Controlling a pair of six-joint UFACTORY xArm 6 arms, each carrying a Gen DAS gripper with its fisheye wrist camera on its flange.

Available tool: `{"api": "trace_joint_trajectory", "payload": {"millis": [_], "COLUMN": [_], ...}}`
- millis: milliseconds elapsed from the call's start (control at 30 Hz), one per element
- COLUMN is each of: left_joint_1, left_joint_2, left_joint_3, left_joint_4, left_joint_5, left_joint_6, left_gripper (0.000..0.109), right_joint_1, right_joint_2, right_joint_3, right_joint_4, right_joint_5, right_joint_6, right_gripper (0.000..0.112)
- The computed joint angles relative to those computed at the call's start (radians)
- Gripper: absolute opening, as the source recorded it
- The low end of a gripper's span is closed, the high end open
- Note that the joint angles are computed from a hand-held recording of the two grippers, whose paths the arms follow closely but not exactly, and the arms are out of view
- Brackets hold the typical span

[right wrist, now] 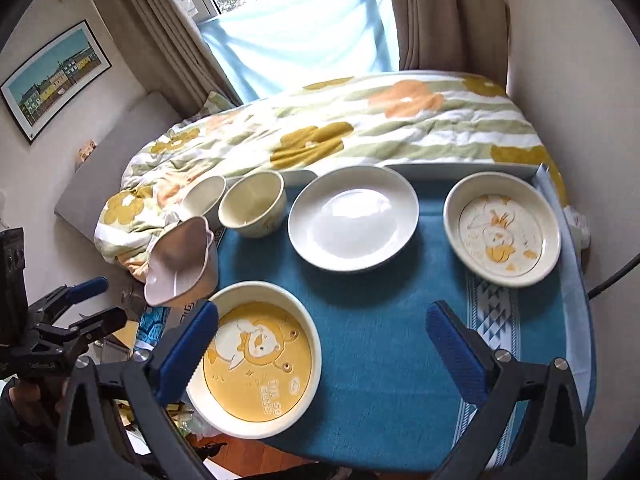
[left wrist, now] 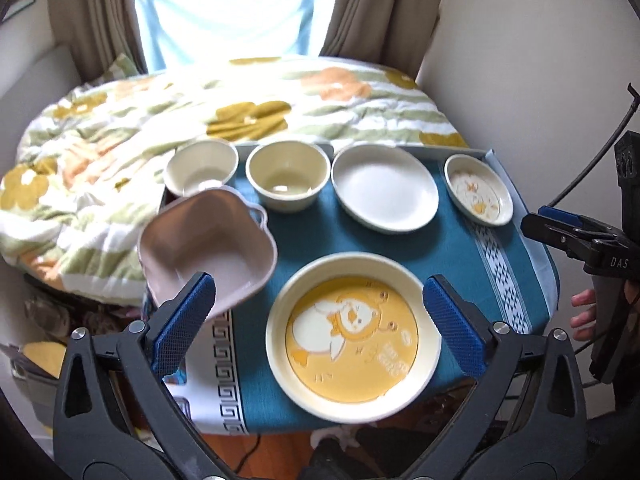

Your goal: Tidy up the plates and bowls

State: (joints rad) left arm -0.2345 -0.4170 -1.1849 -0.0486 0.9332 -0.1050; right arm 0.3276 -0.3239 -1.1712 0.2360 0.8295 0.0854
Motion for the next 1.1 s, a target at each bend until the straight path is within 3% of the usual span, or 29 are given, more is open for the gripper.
{"api": "trace_joint_trajectory", "payload": {"millis": [167,300,467,600,833,900,1033,1100], "left_joint_1": [-0.027,-0.056,-0.087,-0.09,-0.077,-0.073,-0.074,-0.075], "left_joint_2": [0.146,0.25,0.345,0.42,0.585,0.632,0.701,0.721], "left_joint_3": [-0.174,-0.265,-0.292,-0.302,-0.351,-0.375,-0.417,-0.427], "left_joint_4": [-0.041,-0.036,0.006,0.014,-0.016,-0.043,-0.064,-0.071], "left_joint_5": [0.011,0.025,0.005,-0.027,-0.091,-0.094,-0.084,-0.085], "left_joint_6": [-0.037,-0.149,-0.331,-0.449,-0.543,-0.531,-0.518,-0.513], "left_gripper": [0.103,0.103,0.103,0.103,0.102,0.091,0.069,0.05], "right_joint_1": [-0.079,-0.16,-0.223,-0.27,-0.273,-0.27,-0.259,-0.253], "right_joint_2": [0.084,0.196,0.368,0.525,0.84,0.928,1.094,1.168], "right_joint_3": [-0.136,-0.27,-0.444,-0.599,-0.94,-1.038,-1.248,-1.349], "right_joint_4": [0.054,0.106,0.088,0.168,0.207,0.222,0.242,0.235], "right_joint_5": [0.056,0.15,0.24,0.312,0.458,0.502,0.618,0.67], "right_joint_6": [-0.104,-0.212,-0.3,-0.404,-0.527,-0.553,-0.579,-0.588], "right_gripper": [0.103,0.103,0.103,0.103,0.103,0.102,0.076,0.062]}}
